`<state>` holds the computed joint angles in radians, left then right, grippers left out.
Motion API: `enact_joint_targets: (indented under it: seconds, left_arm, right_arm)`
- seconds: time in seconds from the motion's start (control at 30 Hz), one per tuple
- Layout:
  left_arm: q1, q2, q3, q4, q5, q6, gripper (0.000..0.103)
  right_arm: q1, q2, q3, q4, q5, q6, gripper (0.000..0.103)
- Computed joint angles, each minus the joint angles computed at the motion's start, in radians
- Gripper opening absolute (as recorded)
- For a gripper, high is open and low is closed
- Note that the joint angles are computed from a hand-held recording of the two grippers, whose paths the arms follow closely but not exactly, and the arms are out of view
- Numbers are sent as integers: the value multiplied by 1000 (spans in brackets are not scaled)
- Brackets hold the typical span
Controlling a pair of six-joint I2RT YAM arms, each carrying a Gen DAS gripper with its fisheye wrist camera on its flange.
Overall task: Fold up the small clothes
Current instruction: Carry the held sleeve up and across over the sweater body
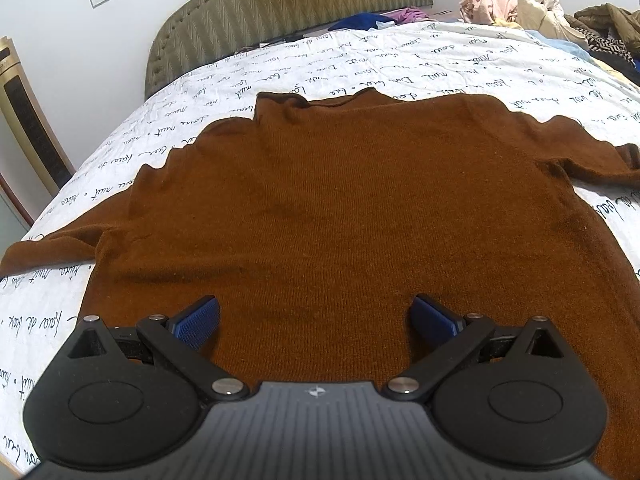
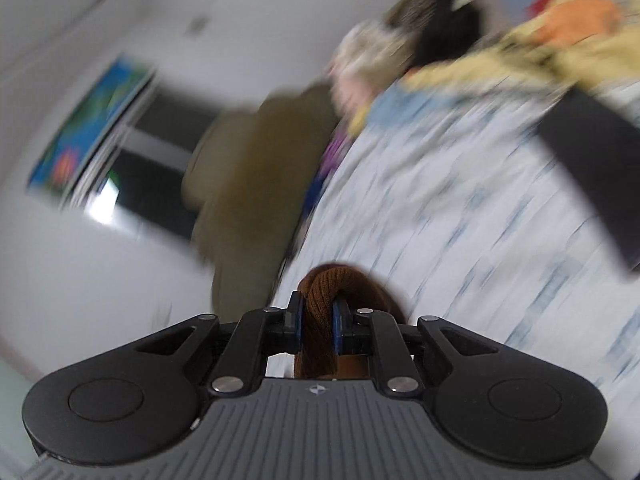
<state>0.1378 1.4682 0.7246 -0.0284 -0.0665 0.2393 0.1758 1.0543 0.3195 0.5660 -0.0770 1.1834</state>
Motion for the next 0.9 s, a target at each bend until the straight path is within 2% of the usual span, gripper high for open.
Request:
enact_joint_targets:
  seconds: [0.1,0.17,0.2,0.27,0.3,0.33,0.4,0.47,0.57,0.63,0.77,0.83,0.9]
  left_arm:
    - [0,1,0,3,-1,3,103]
    - [0,2,-1,5,-2,3,103]
    - [-1,2,-1,4,-1,2,103]
    - [0,3,1,2,0,2,103]
    - [0,4,2,0,1,1,103]
    - [2,4,2,0,2,0,103]
    - [3,4,3,-1,2,-3,103]
    - [3,4,1,1,2,-5,103]
    - [2,3,-4,8,0,2,103]
    - [2,1,-8,12,0,3,103]
    - [3,2,-8,7,4,-3,103]
    - [1,1,-10,10,1,-2,103]
    - [-2,0,-12,11,-3,-1,103]
  right_arm:
    - [-124,34,-18,42,3,131,18]
    - [-193,107,-50,145,-3,269,20]
    - [-209,144,-63,184,8,301,24]
    - [-190,167,-29,94,107,301,38]
    - [-181,168,-15,55,145,293,59]
    - [-171,177,-17,68,169,283,72]
    - [-151,206,-35,143,182,231,71]
    - [-117,194,-7,94,170,162,72]
    - [-98,191,37,-1,94,76,72]
    - [-95,233,46,3,61,86,72]
    - [-109,328,34,53,29,202,72]
    - [-121,392,54,88,28,218,72]
    - [-131,424,98,73,20,215,73]
